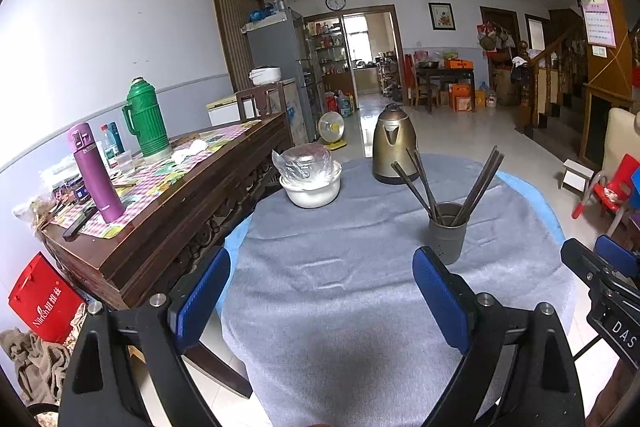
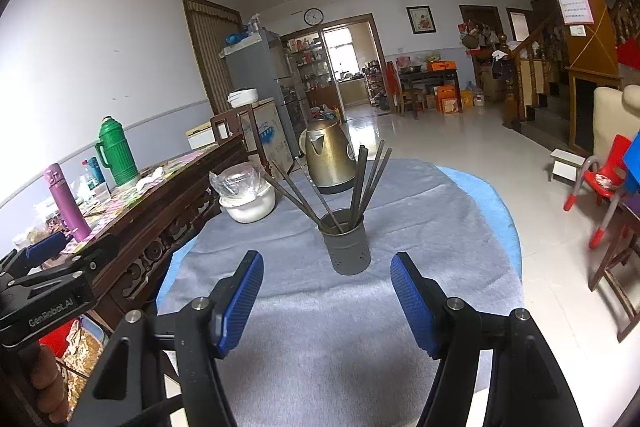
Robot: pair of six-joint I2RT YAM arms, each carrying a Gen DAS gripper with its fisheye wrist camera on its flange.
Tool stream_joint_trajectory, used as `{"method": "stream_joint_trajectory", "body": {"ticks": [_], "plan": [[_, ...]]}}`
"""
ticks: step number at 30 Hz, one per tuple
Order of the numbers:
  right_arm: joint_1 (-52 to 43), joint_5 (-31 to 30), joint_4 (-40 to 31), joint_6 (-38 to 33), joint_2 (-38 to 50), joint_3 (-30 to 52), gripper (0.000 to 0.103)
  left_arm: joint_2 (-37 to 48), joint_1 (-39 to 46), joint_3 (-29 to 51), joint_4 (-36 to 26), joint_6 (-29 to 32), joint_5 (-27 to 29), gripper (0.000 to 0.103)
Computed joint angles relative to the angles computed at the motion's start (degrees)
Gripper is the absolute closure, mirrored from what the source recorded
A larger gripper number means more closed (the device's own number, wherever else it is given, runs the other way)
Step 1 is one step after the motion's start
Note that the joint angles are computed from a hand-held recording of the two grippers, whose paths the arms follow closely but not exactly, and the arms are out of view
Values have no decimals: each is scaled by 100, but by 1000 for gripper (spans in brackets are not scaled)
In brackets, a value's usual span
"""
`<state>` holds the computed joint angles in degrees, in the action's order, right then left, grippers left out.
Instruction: Organize utensils
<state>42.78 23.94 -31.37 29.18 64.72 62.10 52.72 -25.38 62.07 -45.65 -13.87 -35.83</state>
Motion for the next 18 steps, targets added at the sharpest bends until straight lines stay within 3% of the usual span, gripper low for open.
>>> {"method": "stream_joint_trajectory", "body": {"ticks": [18], "plan": [[312, 353, -241, 161, -50, 68, 32, -502, 497, -175, -199, 105, 286, 7]]}}
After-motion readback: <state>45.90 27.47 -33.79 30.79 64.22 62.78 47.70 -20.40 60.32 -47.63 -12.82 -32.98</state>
